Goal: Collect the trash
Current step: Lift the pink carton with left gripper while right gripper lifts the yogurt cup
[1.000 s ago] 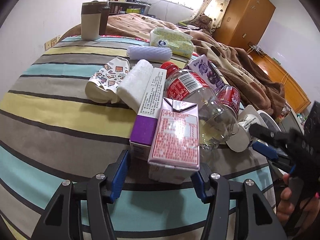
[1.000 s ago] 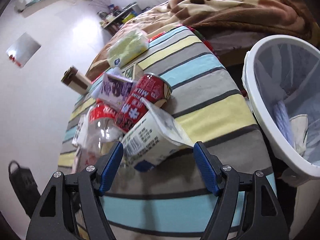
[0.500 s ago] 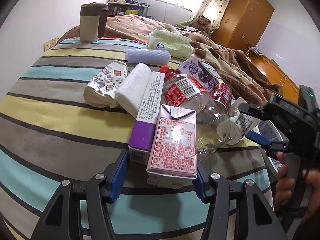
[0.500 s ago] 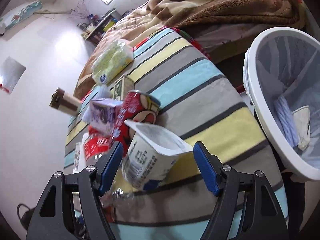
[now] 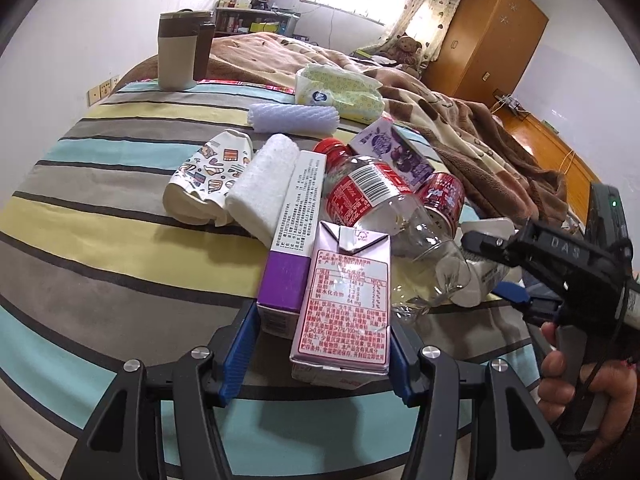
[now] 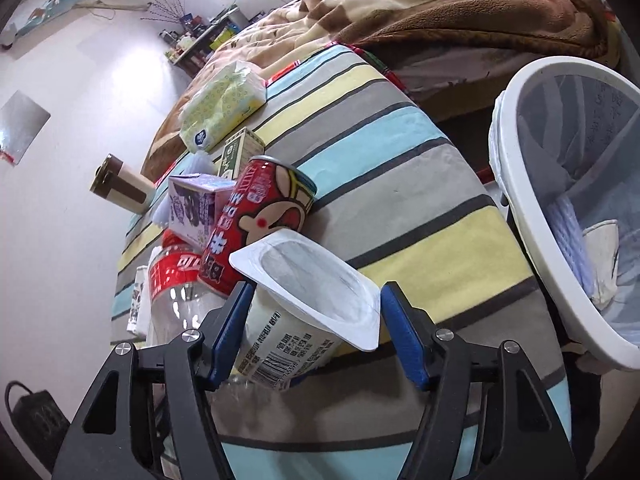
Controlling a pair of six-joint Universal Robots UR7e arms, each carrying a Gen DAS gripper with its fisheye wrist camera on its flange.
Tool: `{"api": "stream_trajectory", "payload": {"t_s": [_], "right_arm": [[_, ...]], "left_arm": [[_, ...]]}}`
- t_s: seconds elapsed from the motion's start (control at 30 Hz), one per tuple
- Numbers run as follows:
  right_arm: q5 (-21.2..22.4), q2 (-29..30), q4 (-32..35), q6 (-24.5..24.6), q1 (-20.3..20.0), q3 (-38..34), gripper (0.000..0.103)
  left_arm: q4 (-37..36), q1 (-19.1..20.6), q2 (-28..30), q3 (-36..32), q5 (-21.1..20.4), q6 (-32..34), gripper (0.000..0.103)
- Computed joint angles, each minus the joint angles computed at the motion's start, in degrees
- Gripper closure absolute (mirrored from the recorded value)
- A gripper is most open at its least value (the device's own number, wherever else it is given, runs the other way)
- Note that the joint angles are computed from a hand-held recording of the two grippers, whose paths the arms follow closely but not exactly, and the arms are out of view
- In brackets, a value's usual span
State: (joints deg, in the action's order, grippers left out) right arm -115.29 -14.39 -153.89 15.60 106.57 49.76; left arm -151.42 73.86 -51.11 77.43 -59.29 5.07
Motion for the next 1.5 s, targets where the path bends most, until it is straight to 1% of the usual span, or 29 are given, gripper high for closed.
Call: {"api": "stream_trajectory", "payload": {"t_s": [0.1, 0.43, 0.63, 0.77, 0.87, 0.97, 1.07, 1.23, 1.3, 1.5], "right_arm": [[-0.1, -0.7, -1.6, -1.4, 0.1, 1.5, 0.037], [-1.7, -3.0, -8.9, -8.7, 1.0, 6.9, 0.038], [-4.0, -4.0, -14.7, -14.8, 1.9, 10.2, 0.038], [-4.7, -4.7, -16.4, -17.4, 2.2, 12.1, 0.038], [-4.0, -5.9, -16.9, -17.4, 2.0, 14.4, 0.038], [-4.2, -6.5, -16.7, -17.1, 1.7, 15.7, 0.038], [-4.0, -6.9, -16.6, -16.9, 1.7, 16.7, 0.038], [-3.6, -7.8, -17.3, -16.7, 1.6, 18.9, 0.038], [-3.6, -8.0, -17.6, -17.0, 1.7, 19.6, 0.038], [-4.1, -8.8, -18.8, -18.4, 1.9, 21.5, 0.038]], "left_arm": [[-0.7, -0.2, -0.1, 0.4, 0.1, 0.5, 0.049], [-3.9, -1.4, -1.3, 3.3, 1.3, 1.9, 0.050], [-6.8, -2.5, -2.8, 6.2, 2.3, 2.8, 0.050], [-7.3, -3.2, -4.0, 8.1, 1.9, 2.5, 0.050], [-6.6, -3.0, -4.5, 9.2, 2.3, 1.2, 0.050], [-6.3, -2.7, -5.3, 11.0, 1.9, -0.6, 0.050], [-7.9, -2.8, -6.3, 13.7, 1.9, -0.1, 0.050], [-9.6, -2.6, -8.7, 17.3, -1.0, -0.9, 0.050], [-10.3, -2.6, -9.2, 18.4, -1.4, -0.9, 0.050], [-13.1, -3.4, -10.4, 21.4, -0.2, 0.0, 0.049]]}}
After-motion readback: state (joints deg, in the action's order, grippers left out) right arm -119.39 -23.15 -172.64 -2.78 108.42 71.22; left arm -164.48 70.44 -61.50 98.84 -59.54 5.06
